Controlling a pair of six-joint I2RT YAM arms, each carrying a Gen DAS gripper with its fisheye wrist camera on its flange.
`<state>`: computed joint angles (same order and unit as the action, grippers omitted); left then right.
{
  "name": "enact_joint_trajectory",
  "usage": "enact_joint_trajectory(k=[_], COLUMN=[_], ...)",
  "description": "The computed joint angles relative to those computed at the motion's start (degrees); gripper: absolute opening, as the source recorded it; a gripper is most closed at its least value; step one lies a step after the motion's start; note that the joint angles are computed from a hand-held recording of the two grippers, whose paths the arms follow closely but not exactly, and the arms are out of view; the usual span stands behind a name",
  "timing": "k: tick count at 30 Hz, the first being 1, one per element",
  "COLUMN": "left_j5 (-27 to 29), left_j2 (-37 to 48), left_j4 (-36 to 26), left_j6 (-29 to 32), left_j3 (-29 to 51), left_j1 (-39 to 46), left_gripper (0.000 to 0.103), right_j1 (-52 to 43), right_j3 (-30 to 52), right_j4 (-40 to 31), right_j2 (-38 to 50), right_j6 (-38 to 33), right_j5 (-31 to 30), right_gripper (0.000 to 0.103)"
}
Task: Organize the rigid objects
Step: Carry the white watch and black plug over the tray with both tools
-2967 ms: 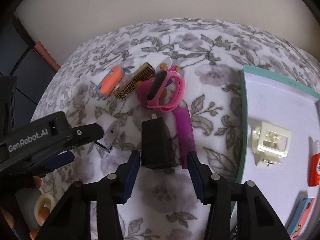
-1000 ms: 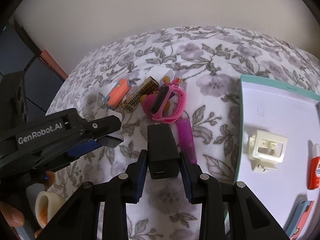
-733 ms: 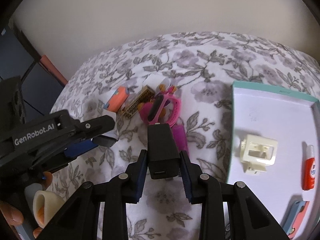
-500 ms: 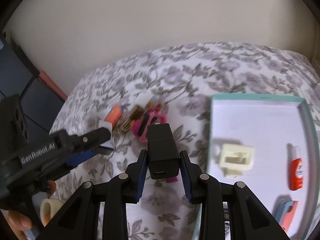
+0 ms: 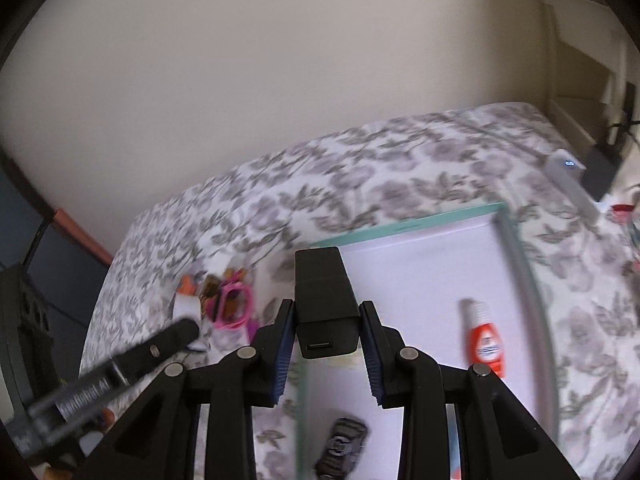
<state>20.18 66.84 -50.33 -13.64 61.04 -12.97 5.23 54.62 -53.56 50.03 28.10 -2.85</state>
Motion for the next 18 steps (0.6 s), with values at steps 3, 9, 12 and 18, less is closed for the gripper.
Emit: enact_joint_trajectory(k=[3, 9, 12, 18], left_j5=[-4.0, -8.7, -9.2, -12.8], left_j2=[-0.3, 0.9, 1.6, 4.3], left_j4=[0.6, 1.6, 2.3, 3.5], left_j6=[-1.2, -3.3, -4.1, -4.0], left_j3=[-0.6, -1.6, -2.2, -3.5], left_j1=[-6.9, -16.6, -18.8, -23.6], left_gripper=[0.056, 0.056, 0.056, 0.056], right_j1=[-5.3, -12.4, -15.3, -16.3], right_j3=[0.6, 2.4, 2.7, -0.9], right_j4=[-2.3, -6.3, -7.4, -7.6], right_j2=[-1.6, -3.4, -4.0, -1.8], right_j6=[-2.4, -7.2, -9.2, -10.0], right_j5=[-1.8, -3.4, -4.8, -5.1], right_gripper=[0.034, 0.034, 0.034, 0.034])
